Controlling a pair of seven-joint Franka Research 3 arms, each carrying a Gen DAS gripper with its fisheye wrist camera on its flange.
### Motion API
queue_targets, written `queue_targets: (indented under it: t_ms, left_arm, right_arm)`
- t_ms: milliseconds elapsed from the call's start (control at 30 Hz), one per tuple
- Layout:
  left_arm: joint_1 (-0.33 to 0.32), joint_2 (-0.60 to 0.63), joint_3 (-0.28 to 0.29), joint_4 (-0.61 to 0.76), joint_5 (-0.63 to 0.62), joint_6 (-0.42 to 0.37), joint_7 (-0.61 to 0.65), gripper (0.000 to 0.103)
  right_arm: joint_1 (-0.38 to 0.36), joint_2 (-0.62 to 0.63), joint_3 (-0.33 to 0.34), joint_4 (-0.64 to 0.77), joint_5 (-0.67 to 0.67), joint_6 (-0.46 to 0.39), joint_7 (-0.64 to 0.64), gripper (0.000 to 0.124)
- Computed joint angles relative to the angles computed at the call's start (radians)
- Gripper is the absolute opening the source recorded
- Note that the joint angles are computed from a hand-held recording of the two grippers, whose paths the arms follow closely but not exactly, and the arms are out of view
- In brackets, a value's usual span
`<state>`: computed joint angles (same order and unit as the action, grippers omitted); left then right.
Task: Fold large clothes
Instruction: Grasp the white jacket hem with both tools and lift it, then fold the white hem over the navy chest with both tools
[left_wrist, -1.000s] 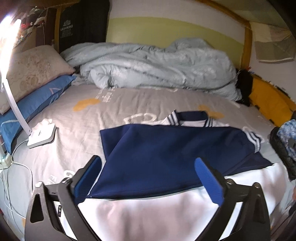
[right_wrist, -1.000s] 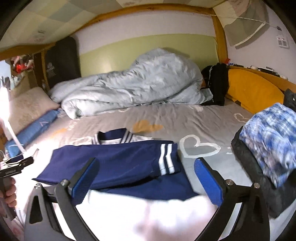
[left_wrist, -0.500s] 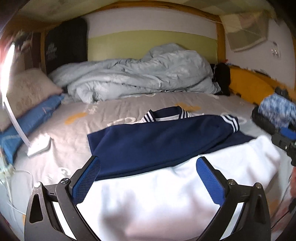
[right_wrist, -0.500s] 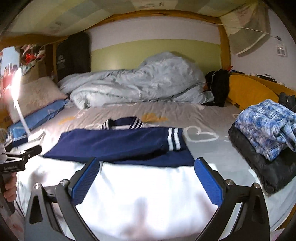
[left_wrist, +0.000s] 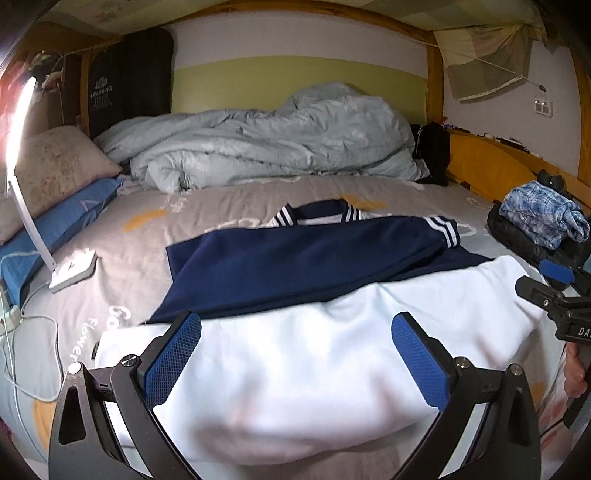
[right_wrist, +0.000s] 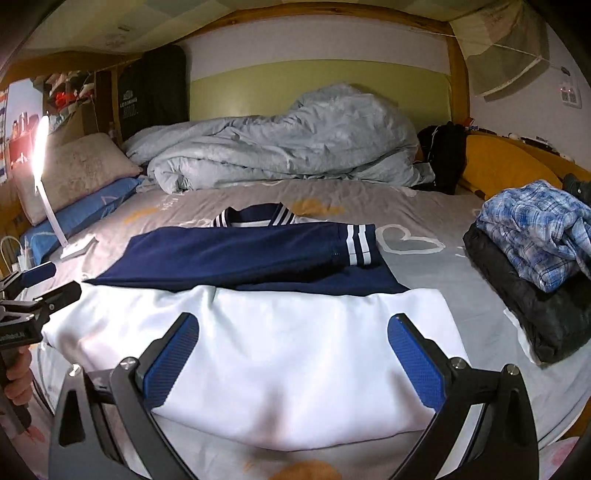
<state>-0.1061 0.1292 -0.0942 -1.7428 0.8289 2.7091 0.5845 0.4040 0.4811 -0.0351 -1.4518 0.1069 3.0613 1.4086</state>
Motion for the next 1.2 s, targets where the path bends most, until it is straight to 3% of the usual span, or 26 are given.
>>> queue_targets:
  t_ms: [100, 167, 300, 567, 633, 800, 933, 1033, 1100, 1200]
  left_arm:
    - [-0.004, -0.009, -0.002, -0.019, 0.010, -0.018, -0.007, 0.102]
    - [-0.002, -0.016, -0.006, -0.036, -0.003, -0.021, 0.002, 0.102]
    - [0.004, -0.014, -0.026, -0.052, -0.083, -0.031, 0.126, 0.102]
    - [-0.037, 0.047, -0.049, -0.008, -0.161, -0.167, 0.379, 0.102]
    - [-0.053, 0.062, -0.048, 0.000, -0.150, -0.205, 0.419, 0.102]
    - [-0.074, 0.088, -0.046, 0.013, -0.172, -0.282, 0.477, 0.102]
    - [-0.082, 0.090, -0.027, 0.012, -0.148, -0.308, 0.415, 0.103]
    - [-0.108, 0.105, 0.004, 0.048, -0.024, -0.407, 0.259, 0.103]
    - [-0.085, 0.110, 0.005, 0.061, -0.065, -0.434, 0.214, 0.103]
    - [-0.073, 0.099, 0.015, 0.054, -0.039, -0.449, 0.121, 0.103]
  right_arm:
    - [0.027, 0.002, -0.036, 0.002, -0.022, -0.013, 0.026, 0.102]
    - [0.017, 0.004, -0.024, 0.008, -0.020, -0.033, 0.026, 0.102]
    - [0.014, 0.009, -0.020, 0.020, -0.042, -0.073, 0.017, 0.102]
    - [0.019, 0.018, 0.002, 0.027, -0.145, -0.196, -0.112, 0.102]
    - [0.013, 0.022, 0.021, 0.028, -0.158, -0.240, -0.170, 0.102]
    - [0.049, 0.037, -0.009, 0.020, -0.235, -0.289, -0.207, 0.102]
    - [0.091, 0.063, -0.065, 0.040, -0.310, -0.305, -0.157, 0.102]
    - [0.187, 0.097, -0.213, 0.054, -0.476, -0.255, 0.028, 0.102]
    - [0.234, 0.126, -0.302, 0.092, -0.559, -0.265, 0.183, 0.102]
    - [0.204, 0.144, -0.300, 0.140, -0.575, -0.302, 0.271, 0.102]
